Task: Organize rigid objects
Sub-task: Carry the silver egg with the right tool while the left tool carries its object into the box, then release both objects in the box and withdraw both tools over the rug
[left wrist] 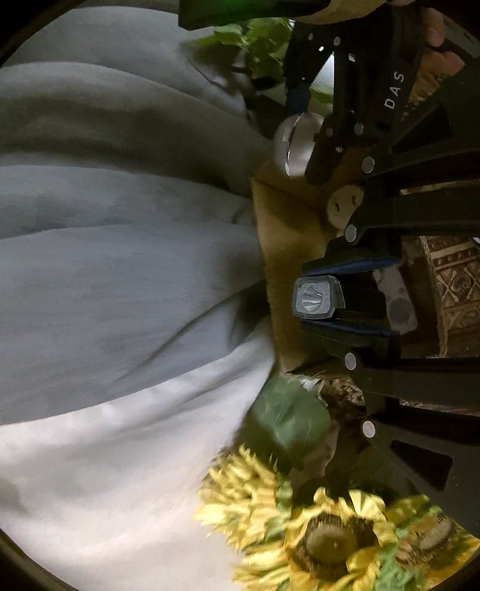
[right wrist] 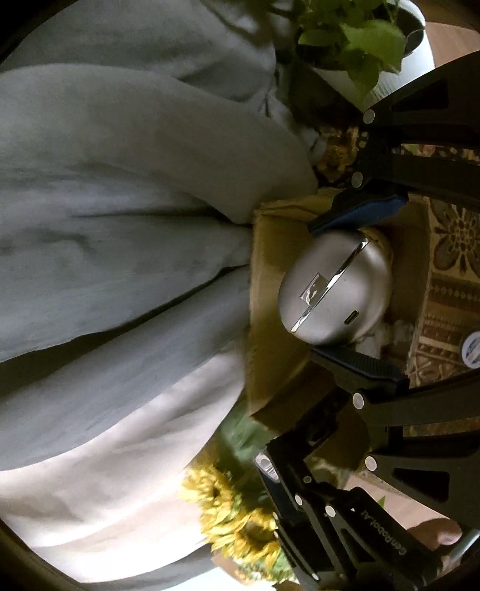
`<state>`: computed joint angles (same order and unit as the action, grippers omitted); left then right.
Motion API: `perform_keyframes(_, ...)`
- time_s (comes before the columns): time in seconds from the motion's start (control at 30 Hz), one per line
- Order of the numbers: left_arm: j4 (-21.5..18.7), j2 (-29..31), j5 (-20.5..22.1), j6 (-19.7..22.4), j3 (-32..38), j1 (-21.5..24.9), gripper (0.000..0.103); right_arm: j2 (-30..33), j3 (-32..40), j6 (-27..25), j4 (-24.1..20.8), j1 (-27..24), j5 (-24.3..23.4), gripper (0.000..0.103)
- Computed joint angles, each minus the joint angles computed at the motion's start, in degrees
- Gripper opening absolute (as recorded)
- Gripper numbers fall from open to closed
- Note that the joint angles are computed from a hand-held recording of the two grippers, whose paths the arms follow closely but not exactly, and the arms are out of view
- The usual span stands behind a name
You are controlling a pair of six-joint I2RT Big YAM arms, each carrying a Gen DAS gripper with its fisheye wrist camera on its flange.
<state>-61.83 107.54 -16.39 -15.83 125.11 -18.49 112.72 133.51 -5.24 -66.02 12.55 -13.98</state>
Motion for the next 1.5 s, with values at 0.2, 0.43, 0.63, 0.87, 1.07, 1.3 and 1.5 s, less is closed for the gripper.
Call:
perform_keyframes(0.2,-6.5,4.5,2.2,1.0,5.3,0.8,0.024,4.8,6.2,-1.5,-6.6,0.0,0.1,0.061)
perform_keyframes(0.43,-7.0,4.5,1.4,0.5,4.7,0.6,0.049,4.9,5.8,-2.0,-6.0,0.2,1.7,0.064)
perform_keyframes(0.63,-0.5,-1.7,-4.0,0.7,-3.7,-1.2,0.051,-0.4,-1.8,-0.2,0.1,-0.1,2.9,0.068)
perform_keyframes(0.87,7.3,-10.2,-9.6,0.9,-15.1,-4.0,0.057,-10.9,-16.5,0.6,11.6,0.0,5.6,0.078)
perform_keyframes(1.07,10.2,-15.1,-12.4,-0.1,-20.4,-6.0,0.064,-17.2,-24.2,1.5,16.8,0.0,7.0,0.084)
perform_keyframes(1.3,13.1,-19.5,-15.7,-0.7,-25.5,-8.5,0.070,-23.4,-31.6,1.4,20.9,0.3,7.9,0.089)
perform_keyframes(1.5,15.2,-22.8,-18.4,-0.9,-30.1,-10.6,0.084,-28.2,-37.3,0.1,24.1,0.5,9.2,0.094)
